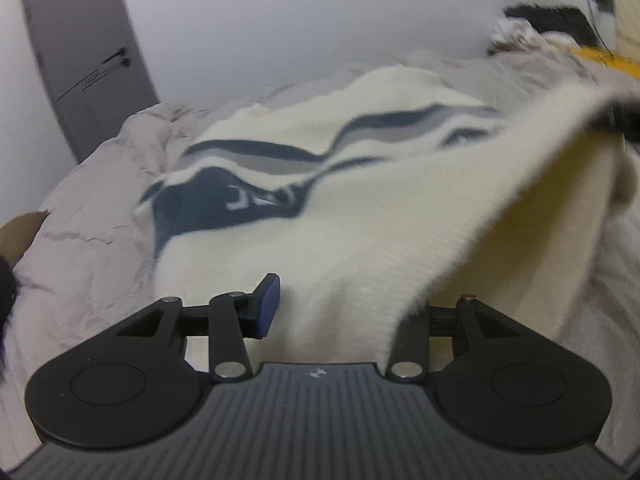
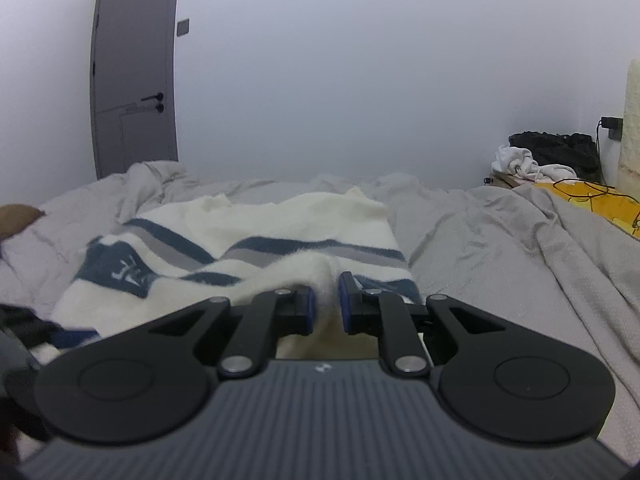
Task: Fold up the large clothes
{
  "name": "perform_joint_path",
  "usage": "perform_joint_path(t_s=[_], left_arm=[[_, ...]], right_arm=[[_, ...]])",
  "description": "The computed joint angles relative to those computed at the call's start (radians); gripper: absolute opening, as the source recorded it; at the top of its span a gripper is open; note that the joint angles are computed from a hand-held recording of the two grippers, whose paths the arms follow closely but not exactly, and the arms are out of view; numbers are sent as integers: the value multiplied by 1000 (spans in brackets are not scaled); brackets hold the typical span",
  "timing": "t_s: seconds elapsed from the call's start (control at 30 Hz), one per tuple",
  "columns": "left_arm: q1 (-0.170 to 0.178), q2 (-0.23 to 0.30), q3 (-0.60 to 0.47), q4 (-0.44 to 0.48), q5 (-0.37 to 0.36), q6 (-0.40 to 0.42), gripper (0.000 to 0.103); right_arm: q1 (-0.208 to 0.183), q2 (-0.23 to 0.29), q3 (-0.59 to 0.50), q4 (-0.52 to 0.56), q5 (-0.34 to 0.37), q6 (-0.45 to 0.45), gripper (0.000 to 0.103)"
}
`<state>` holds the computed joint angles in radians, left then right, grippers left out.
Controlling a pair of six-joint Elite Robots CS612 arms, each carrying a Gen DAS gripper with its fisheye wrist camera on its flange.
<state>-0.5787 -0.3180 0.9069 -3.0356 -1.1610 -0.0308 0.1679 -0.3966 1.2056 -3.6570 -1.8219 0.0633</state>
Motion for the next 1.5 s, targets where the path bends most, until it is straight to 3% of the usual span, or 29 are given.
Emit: perform_joint_path(t_s=[0.17,0.37,0.43,0.6,0.73,0.9,1.03,1.3,1.5], left_arm=[[9,-1,-8,-33,10,-57,52],[16,-2,-2,-85,5,-68,56],[25,-5,-2,-80,-26,-117,55],[32,-26,35,-161,-66,-168,39],[22,-51,89,-331,-17,-109,32],[12,-100,135,-473,24,-63,30],[13,-155,148,-488,8,-64,30],[4,-260,123,-528,2,38,30],[-7,-324,84,-525,-6,97,30]], right_arm=[[-2,-1,-7,102,-16,30,16],[-22,-18,4,264,60,134,18],[-22,-19,8,270,71,146,18],[-15,-12,20,116,27,102,17],[0,-11,25,-72,-21,-14,17],[10,-54,42,-205,-20,-107,17],[5,-120,62,-205,10,-71,16],[2,-225,39,-255,46,-135,16],[-9,-319,33,-225,96,-99,16]])
